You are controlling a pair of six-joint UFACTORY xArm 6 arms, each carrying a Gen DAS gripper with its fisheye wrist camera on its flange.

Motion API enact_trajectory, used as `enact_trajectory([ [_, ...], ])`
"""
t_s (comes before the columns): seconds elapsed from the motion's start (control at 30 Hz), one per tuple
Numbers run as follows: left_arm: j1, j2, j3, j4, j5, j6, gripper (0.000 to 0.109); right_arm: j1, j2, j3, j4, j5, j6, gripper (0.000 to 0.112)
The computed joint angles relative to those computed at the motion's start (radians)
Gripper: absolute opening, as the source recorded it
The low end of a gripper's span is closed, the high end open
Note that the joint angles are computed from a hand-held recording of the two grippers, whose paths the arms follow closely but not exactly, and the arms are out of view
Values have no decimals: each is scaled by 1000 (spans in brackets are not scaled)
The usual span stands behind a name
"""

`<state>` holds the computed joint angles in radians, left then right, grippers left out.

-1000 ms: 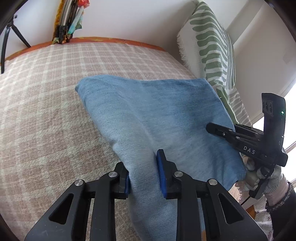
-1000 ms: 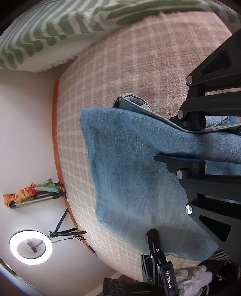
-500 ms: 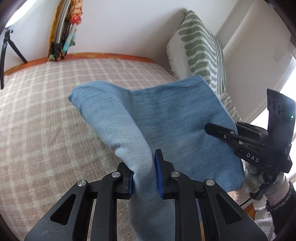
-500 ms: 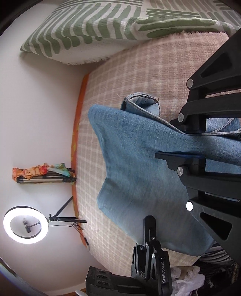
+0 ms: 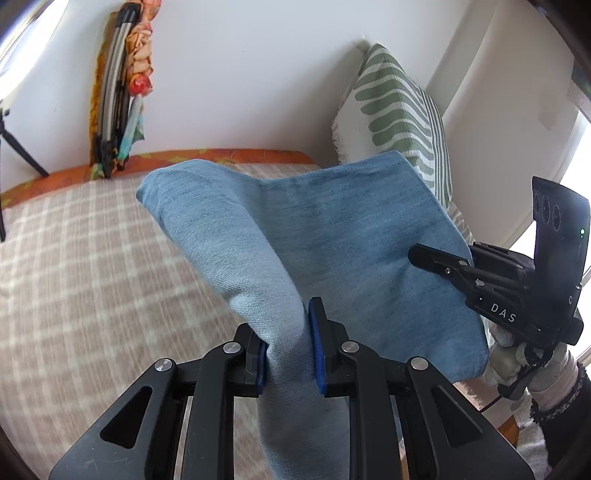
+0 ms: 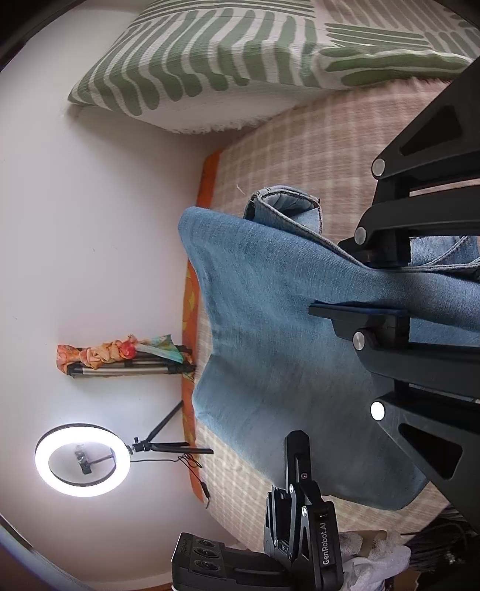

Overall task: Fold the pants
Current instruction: 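Lift the jeans edge with both tools and fold it over the stack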

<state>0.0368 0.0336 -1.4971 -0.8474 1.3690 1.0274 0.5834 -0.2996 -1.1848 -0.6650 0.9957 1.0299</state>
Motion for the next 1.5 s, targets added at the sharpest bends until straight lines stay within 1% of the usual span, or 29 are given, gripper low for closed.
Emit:
enact_trajectory([
  [0.27,-64,121,-157,-14,-50,-37,17,-108,74,-76,11,-53,-72,12],
  [0.4,-93,203,-261,-20,-70,-64,17,-170,115,-116,19,-88,-106,12],
  [0.7,-144,371,-472,-20,-113,-122,17,-268,236,-235,22,-139,-168,12],
  [1.03,-218,618,-780,75,-133,-257,17,-362,416,-394,34,-147,-240,11],
  [1.2,-242,734,-921,142,-139,-319,17,-393,515,-462,47,-157,-261,11],
  [1.23,-243,758,-954,152,-129,-338,17,-395,532,-476,50,-153,-271,11],
  [1.37,-248,777,-952,168,-150,-343,17,-407,597,-524,64,-144,-293,11],
  [1.5,-247,865,-1089,196,-104,-390,18,-420,618,-539,80,-133,-298,12],
])
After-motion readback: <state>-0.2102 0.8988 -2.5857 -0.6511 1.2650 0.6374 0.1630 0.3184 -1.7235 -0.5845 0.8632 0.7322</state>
